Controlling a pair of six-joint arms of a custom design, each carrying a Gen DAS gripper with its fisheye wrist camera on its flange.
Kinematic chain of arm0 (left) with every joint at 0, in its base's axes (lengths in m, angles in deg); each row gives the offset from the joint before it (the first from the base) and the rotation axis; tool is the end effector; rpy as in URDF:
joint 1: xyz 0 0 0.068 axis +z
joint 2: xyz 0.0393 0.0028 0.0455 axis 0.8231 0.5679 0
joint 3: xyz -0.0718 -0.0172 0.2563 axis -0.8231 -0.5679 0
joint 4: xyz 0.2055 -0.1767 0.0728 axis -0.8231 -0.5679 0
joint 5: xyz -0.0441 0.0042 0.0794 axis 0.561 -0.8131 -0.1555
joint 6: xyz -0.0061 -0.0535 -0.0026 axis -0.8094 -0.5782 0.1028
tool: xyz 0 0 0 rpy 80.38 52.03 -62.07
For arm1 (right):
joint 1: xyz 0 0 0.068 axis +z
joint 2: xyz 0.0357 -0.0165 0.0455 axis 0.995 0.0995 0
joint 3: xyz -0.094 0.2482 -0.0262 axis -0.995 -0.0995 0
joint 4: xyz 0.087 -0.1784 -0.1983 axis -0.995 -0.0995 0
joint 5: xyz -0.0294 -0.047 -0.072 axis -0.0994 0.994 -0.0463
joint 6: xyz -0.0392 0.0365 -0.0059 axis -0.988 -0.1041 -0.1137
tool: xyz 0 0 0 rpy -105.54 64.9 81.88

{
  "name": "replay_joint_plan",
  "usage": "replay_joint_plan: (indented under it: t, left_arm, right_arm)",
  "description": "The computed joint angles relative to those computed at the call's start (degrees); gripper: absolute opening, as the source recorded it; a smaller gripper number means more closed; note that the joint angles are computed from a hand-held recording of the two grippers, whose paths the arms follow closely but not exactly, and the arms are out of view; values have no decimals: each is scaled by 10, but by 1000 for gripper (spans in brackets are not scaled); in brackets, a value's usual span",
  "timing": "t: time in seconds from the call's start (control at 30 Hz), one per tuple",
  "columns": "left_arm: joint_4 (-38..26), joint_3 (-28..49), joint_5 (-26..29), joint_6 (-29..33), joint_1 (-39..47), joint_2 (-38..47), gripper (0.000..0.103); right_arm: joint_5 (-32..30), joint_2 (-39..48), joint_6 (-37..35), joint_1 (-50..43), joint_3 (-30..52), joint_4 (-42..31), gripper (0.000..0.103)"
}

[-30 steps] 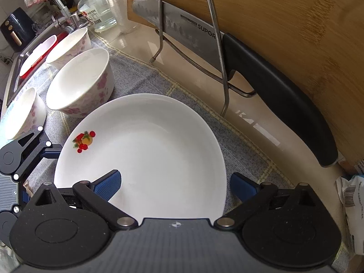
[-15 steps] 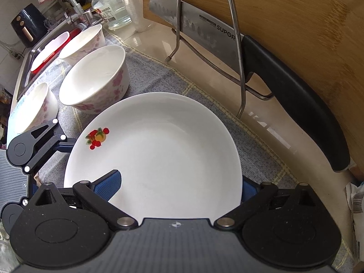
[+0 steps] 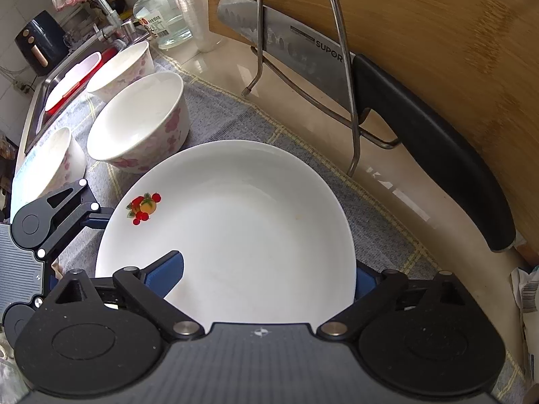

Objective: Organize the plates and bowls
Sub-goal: 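Lift the plate with the right tool and carry it toward the plate stack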

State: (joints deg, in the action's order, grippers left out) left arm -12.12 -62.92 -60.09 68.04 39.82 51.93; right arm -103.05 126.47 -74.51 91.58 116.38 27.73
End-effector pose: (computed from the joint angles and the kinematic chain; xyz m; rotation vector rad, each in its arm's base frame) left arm 0.2229 -0.0771 -0.0525 0.9816 2.1052 -0.4152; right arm 0.3329 0.0545 0.0065 -0.5304 2.6911 0.4550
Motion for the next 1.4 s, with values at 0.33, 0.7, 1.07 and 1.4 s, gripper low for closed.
replay_joint_plan:
  t: [0.33, 0.7, 1.07, 1.4]
  left_arm:
    - [-11, -4, -7, 2, -2, -10, 101]
    - [-22, -30, 6, 19, 16, -38, 101]
    - [-66, -79, 34, 44, 50, -105, 101]
    - [-118, -131, 48, 94, 72, -187, 101]
  right_arm:
    - [-4, -11, 12, -1, -13, 7, 99]
    - [-3, -35, 27, 16, -36, 14, 99]
    - [7, -92, 60, 49, -88, 31, 99]
    - [20, -160, 113, 85, -153, 48, 99]
